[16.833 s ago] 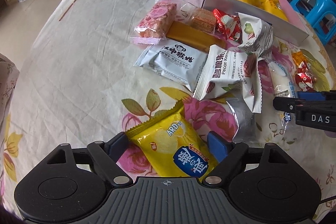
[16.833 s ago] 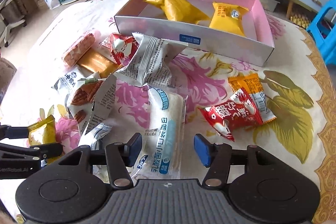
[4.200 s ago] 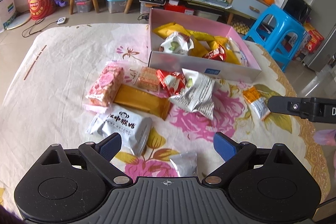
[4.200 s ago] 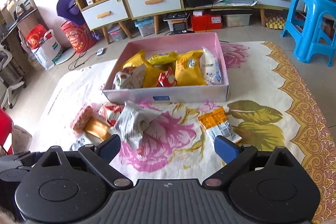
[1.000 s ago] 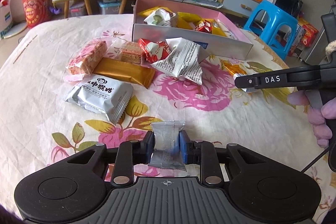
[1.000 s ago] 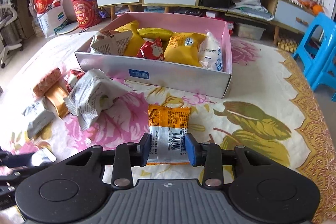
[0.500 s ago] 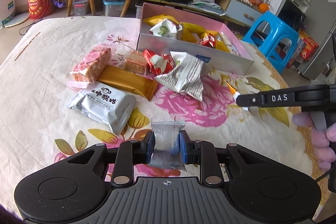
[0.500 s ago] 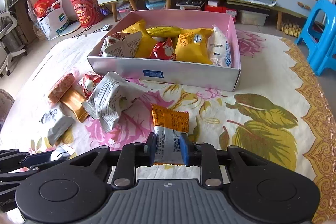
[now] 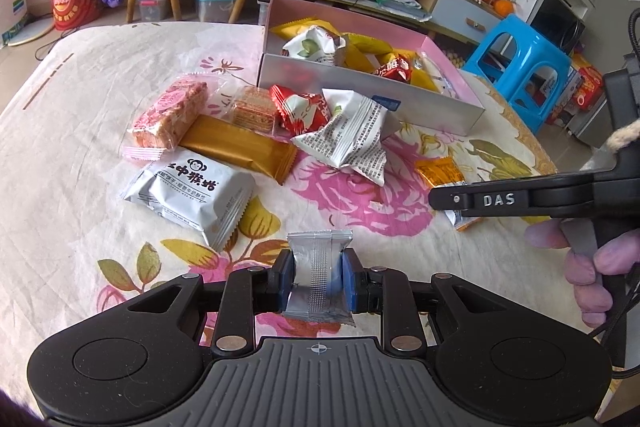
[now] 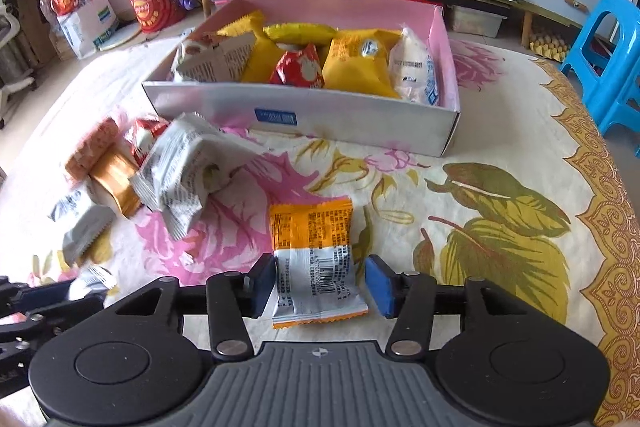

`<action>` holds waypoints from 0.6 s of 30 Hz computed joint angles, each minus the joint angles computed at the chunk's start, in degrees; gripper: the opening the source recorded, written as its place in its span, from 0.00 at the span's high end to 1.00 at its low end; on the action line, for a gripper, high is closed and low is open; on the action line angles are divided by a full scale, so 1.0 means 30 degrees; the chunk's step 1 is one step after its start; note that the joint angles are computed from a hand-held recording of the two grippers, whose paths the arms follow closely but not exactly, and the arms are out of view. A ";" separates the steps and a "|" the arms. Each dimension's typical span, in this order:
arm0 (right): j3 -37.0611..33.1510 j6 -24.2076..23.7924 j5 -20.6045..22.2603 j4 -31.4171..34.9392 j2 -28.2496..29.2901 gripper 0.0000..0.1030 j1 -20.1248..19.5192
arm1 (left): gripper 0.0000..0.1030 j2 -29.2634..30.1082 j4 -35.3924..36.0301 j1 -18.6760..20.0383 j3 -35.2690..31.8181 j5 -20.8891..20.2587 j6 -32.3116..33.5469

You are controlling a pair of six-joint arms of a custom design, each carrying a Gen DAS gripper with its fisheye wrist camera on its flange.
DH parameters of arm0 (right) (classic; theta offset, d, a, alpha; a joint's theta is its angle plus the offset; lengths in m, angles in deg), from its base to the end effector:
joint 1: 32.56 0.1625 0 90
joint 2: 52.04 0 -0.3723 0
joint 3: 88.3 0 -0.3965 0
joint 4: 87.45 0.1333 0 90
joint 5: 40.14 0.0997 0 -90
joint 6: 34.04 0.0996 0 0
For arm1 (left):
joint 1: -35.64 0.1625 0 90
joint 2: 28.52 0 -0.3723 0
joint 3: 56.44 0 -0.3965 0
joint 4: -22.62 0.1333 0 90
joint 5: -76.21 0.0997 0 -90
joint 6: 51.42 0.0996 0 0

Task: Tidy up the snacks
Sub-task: 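Grasp silver foil packet with left tool while right tool grasps orange-white biscuit packet, then carry silver packet and biscuit packet into the pink box and open both tools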

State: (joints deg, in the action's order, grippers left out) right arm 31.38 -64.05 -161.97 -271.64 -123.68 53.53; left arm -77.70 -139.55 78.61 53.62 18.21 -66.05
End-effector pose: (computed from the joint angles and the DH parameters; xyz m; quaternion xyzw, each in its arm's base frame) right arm 0.0456 -0.5168 0.2343 0.0951 -0.8861 0.2869 0.3512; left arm -0.2761 -0.5115 0.0345 0.2408 0.9262 -0.2218 0.1871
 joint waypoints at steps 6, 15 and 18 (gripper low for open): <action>-0.0038 -0.1454 -0.0312 -0.0715 0.0434 0.70 0.0254 | 0.78 -0.0063 0.0281 0.0017 -0.0006 -0.0025 -0.0031; -0.0017 -0.0231 -0.0241 0.0372 -0.0137 0.71 0.0530 | 0.78 -0.0186 0.0394 0.0037 -0.0085 -0.0078 0.0000; -0.0029 0.0374 -0.0057 0.0822 -0.0514 0.71 0.0616 | 0.78 -0.0207 0.0349 0.0044 -0.0200 -0.0096 -0.0012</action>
